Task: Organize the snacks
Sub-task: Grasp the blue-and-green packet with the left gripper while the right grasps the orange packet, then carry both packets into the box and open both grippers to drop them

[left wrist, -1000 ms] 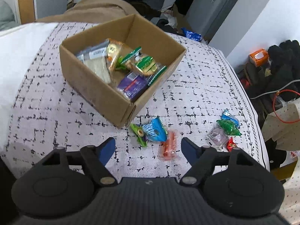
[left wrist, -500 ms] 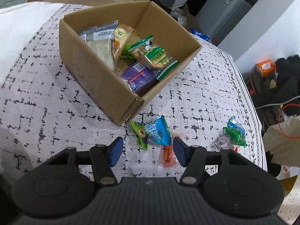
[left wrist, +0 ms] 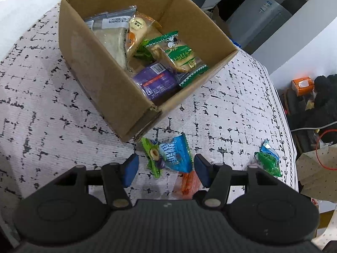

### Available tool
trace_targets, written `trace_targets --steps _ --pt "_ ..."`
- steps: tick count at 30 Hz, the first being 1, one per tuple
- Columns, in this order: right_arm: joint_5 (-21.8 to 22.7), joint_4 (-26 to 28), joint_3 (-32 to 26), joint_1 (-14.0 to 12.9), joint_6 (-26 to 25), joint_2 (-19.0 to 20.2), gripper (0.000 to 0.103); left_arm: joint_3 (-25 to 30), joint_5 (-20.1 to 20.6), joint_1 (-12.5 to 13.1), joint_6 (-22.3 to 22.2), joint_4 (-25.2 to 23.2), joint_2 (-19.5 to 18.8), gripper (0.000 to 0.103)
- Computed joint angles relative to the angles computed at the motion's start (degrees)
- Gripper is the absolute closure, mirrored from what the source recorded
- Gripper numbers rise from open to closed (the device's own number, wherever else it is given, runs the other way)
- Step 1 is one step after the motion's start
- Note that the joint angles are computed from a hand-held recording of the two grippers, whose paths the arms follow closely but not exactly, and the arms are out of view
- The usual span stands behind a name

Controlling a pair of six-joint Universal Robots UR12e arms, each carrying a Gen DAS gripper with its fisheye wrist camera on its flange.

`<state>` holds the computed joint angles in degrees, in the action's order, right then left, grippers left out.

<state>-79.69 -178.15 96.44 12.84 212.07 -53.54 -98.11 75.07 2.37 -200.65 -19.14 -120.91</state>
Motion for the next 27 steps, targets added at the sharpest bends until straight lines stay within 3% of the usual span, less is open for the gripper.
trace_targets --steps 3,5,10,16,17,19,27 --pt "0.3 -0.1 -0.2 -0.1 0.1 0.3 0.055 0.3 1.0 -0.5 0.4 -0.4 -0.5 0.052" --pt "0.5 -0.2 -0.4 -0.2 0.2 0.5 0.055 0.7 0.3 -0.4 0.2 -2.1 -0.8 0.07" --pt "0.1 0.2 -1.3 0.2 -1.8 1.2 0.056 0.5 2.9 -1.0 1.7 -1.2 -0.7 0.073" --pt "-0.8 1.7 -2.5 0.9 -4.9 1.7 0.058 -0.1 2.8 -0.6 0.3 -1.3 0.0 0.077" --pt "-1.2 2.1 -2.6 1.0 -5.4 1.7 0.06 -0.1 2.9 -0.6 0.0 -1.5 0.0 0.077" --pt "-0.8 3.5 -2.9 1.1 -6.6 1.6 0.075 -0.1 2.5 -0.3 -0.5 -1.8 0.1 0.078" --pt "-2.6 4.0 -2.0 1.6 -7.1 0.6 0.082 -1.0 1.3 -0.1 0.2 -0.9 0.9 0.079"
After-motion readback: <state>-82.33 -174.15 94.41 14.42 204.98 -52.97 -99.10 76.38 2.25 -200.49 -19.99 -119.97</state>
